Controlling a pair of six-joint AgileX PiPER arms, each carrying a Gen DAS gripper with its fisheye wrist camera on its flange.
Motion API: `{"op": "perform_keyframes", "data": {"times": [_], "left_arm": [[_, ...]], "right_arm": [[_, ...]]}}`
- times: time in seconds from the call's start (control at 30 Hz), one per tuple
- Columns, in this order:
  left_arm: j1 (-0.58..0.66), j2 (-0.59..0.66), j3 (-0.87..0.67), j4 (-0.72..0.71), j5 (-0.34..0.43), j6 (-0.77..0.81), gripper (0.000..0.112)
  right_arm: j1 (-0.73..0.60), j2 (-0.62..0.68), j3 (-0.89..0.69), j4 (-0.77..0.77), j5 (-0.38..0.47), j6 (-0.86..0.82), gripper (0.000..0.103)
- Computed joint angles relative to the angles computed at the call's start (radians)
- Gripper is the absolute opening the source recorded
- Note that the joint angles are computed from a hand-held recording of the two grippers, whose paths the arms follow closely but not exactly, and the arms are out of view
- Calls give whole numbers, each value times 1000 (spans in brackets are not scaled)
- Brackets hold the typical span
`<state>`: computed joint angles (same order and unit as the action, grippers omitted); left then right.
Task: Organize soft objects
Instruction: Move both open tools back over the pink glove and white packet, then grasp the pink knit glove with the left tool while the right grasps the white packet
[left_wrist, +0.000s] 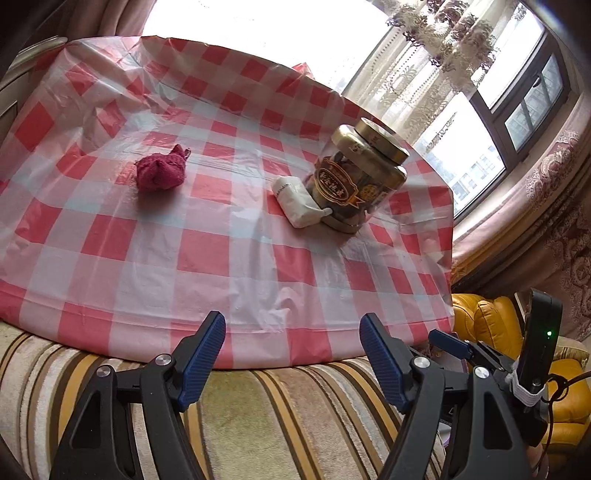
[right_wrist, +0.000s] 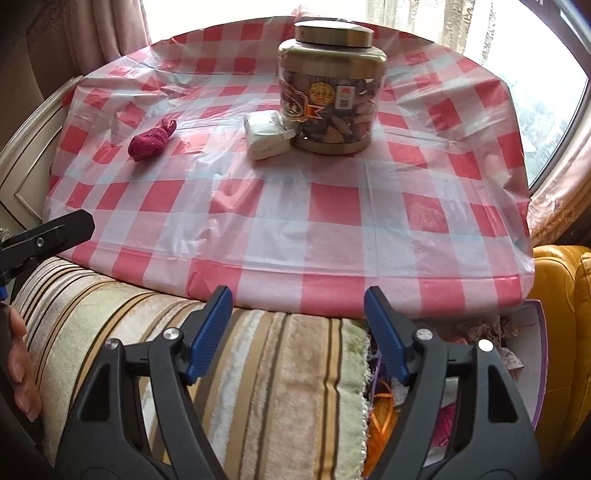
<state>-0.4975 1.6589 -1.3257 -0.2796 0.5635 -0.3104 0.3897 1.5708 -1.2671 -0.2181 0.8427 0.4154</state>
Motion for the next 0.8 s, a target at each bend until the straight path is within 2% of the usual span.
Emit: {"op": "perform_keyframes", "data": {"times": [0.2,0.43,0.8], "left_arm": [[60,2,-6,6,14,8,76],[135,46,-74,15,50,32,76],[249,248,-327,44,137,42,76]], "right_arm": [[48,153,-190,-78,34,30,76],[131,364,-444,-262,132,74,76],[207,653,-789,-505,310,37,76]]}}
